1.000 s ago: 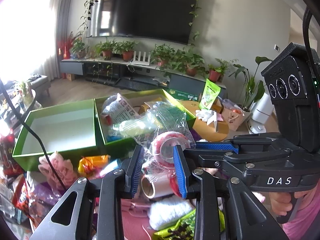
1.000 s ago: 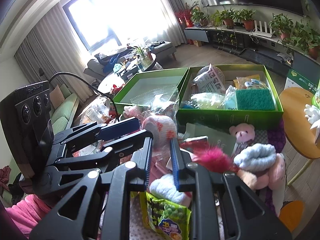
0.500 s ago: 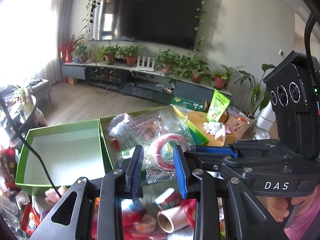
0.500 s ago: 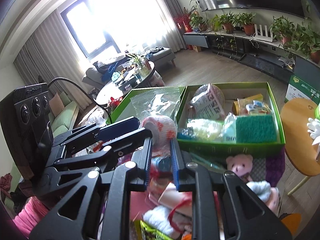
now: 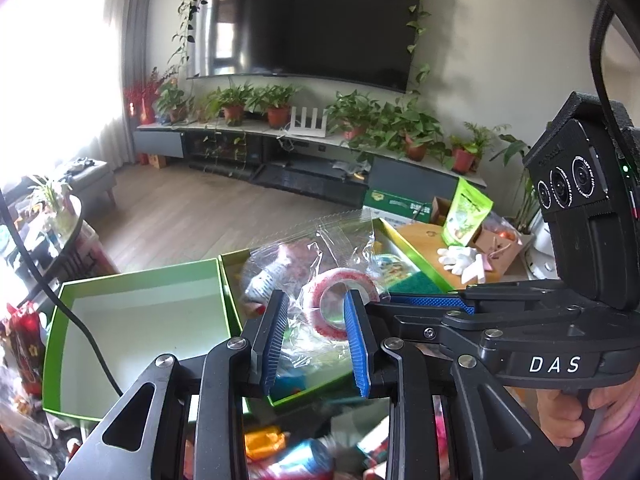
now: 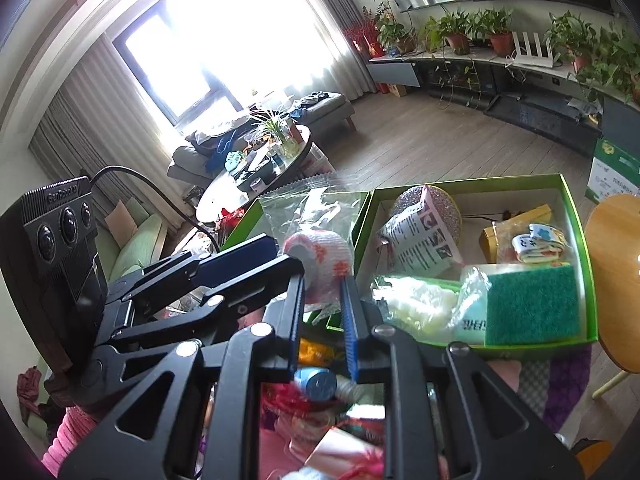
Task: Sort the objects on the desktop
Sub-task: 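Lift the clear bag with both grippers and carry it over the green box, then lower the clear bag into the green box and open both grippers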
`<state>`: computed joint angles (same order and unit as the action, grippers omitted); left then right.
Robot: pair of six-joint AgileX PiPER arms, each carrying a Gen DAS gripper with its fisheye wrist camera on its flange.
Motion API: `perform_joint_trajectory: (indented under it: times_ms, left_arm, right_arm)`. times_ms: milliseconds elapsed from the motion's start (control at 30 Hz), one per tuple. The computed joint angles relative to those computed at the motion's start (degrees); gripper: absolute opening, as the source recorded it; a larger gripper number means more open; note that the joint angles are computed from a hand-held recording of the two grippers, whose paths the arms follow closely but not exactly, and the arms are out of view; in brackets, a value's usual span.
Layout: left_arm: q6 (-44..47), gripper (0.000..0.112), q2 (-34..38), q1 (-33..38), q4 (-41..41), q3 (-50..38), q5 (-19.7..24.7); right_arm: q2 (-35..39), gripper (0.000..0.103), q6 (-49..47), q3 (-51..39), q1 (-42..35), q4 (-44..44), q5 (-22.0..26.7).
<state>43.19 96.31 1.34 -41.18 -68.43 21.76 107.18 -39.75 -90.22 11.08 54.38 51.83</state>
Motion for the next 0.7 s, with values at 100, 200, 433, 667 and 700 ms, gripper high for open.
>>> perform_joint_trajectory:
  times_ms: [100, 200, 433, 667, 700]
  left_arm:
    - [-1.15, 0.028, 1.43, -0.34, 2.08, -1.01, -1.18]
    - [-1.76, 0.028, 3.73, -0.15, 2.61, -3.2, -0.48]
    - [-1.49, 0.028, 9.44, 1.51, 2.07, -9.11, 3.03]
    - [-2.61, 0.028, 13.54, 2.24, 3.16, -13.07, 4.9]
    - [-2.6, 0.028, 14.05, 2.29, 3.36, -13.59, 5.1]
  right_arm:
    - [3.32, 0.02, 0.53, -3.44, -0.73, 1.2, 2.42]
    - [5.87, 0.02, 1.91, -6.48, -0.66, 1.06, 3.29]
    - [10.88, 0.02, 6.35, -12.89, 0.17, -2.05, 3.92]
    - [15.31, 0.02, 9.21, -17.92, 0.62, -3.39, 5.16]
    - [15.66, 0.02, 9.27, -18.22, 0.67, -3.5, 5.16]
